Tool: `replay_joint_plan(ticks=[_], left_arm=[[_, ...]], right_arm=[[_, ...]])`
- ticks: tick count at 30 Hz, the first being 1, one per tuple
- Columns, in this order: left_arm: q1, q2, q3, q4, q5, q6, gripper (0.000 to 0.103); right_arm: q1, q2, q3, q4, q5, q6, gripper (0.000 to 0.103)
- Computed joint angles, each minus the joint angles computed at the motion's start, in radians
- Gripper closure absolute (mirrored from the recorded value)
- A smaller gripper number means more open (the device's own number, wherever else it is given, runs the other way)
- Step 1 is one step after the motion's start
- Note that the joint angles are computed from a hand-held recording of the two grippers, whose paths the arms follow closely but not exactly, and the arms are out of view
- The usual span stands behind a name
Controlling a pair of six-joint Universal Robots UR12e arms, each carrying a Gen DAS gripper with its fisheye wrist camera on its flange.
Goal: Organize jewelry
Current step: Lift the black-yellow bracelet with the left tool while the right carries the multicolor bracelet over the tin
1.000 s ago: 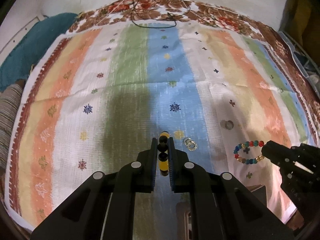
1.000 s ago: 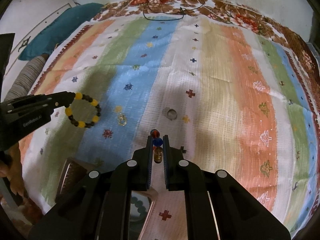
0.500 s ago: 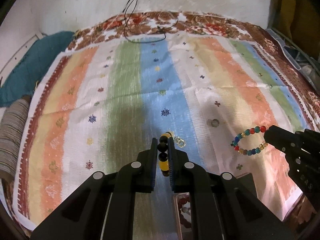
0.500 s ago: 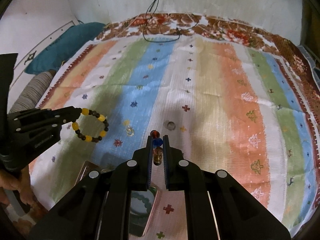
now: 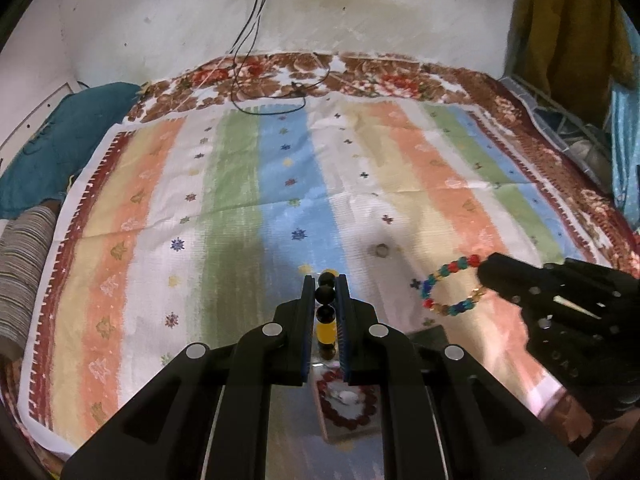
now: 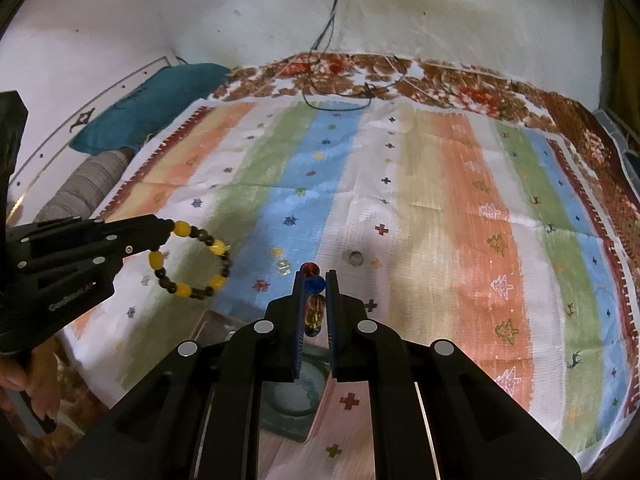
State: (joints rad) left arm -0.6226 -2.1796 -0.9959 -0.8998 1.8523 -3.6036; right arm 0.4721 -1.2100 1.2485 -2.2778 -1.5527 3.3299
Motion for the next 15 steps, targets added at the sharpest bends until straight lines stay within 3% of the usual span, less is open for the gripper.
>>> replay_joint_plan(ticks=[15], left_arm=[[-0.037, 0.053, -0.087, 0.073, -0.010, 0.007, 0.093]], right_arm=[[0.019, -0.054, 0.075, -0.030, 0.021, -0.018, 0.093]])
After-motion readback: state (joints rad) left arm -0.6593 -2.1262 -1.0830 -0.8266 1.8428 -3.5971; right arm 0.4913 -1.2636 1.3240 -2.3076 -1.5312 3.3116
